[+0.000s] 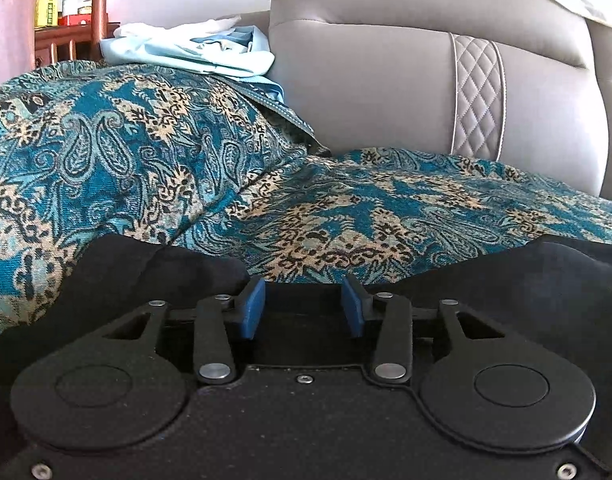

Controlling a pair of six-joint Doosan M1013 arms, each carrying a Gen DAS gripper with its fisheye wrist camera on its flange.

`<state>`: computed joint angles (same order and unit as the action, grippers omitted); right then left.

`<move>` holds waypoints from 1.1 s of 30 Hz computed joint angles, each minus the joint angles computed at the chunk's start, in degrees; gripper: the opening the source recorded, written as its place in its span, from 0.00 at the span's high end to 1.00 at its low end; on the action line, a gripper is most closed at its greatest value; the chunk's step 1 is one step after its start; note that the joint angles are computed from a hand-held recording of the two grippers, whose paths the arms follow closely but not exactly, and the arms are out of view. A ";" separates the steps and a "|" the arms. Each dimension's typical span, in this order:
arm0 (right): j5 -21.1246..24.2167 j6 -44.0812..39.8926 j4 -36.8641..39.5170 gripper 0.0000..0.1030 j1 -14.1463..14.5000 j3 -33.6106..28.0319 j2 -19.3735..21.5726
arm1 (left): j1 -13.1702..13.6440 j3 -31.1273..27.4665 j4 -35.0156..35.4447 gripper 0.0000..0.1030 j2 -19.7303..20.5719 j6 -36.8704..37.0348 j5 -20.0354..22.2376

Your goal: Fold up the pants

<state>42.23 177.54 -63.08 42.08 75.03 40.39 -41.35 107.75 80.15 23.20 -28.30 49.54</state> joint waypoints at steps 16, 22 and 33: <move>15.56 27.46 -9.13 0.00 -4.97 17.77 -9.96 | -4.86 -7.64 7.59 0.65 1.25 8.19 -20.30; 9.18 21.50 -5.96 0.06 -7.59 19.34 -10.71 | -5.85 -15.68 -4.51 0.65 7.30 25.86 -24.80; 6.52 20.36 -10.32 0.18 -10.81 19.40 -9.49 | -6.98 -16.41 7.73 0.50 10.28 15.81 -17.60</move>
<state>48.75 197.90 -73.40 31.27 94.43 30.90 -48.33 91.34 87.88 33.47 -12.49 31.94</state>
